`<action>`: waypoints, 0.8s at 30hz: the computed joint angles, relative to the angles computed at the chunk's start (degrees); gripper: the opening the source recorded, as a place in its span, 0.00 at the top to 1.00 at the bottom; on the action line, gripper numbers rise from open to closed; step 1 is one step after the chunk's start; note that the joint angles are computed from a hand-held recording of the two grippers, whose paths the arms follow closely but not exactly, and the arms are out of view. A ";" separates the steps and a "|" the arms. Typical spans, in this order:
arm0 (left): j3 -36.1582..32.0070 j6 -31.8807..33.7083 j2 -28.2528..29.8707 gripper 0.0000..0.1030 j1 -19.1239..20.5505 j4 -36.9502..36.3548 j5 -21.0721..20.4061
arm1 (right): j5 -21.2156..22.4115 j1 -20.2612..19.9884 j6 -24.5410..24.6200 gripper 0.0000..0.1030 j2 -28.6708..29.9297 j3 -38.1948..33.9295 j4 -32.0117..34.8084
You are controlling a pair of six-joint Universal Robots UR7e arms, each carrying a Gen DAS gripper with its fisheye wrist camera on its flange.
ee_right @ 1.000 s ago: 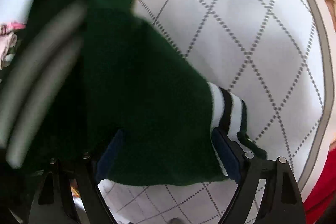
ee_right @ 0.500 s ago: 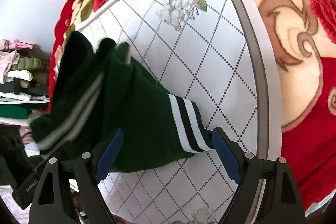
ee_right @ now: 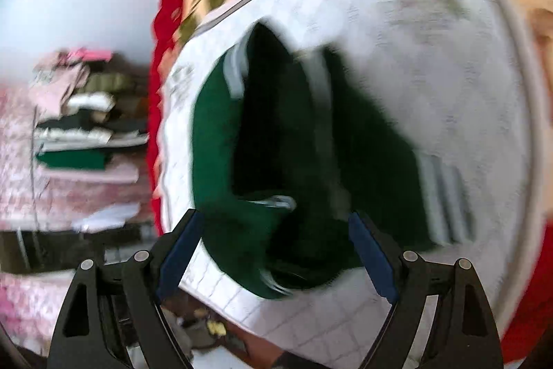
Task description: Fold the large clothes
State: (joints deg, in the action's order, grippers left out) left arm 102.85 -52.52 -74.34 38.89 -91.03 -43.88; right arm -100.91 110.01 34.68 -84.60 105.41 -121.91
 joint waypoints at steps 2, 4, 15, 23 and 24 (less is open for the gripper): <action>-0.46 -6.84 0.06 0.14 1.48 6.84 1.46 | 0.17 0.62 -3.89 0.14 4.91 -2.76 -0.52; -0.84 -12.09 -0.31 0.14 2.77 12.14 1.54 | 2.35 -0.11 -7.54 0.22 9.14 -4.67 -0.60; -2.94 -21.32 0.78 0.14 5.46 19.18 5.14 | -7.74 -4.29 7.72 0.97 5.94 0.17 1.21; 3.53 -20.08 1.37 0.09 11.42 17.84 5.39 | -12.09 -1.60 9.19 0.97 3.90 -1.49 2.10; 4.37 -20.41 1.17 0.07 11.08 17.44 6.63 | -13.61 -2.53 9.47 0.97 4.46 -1.51 4.64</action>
State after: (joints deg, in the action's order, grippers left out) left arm 107.22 -72.92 -73.17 49.97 -73.59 -37.24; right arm -114.52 107.48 44.15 -80.14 103.90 -117.27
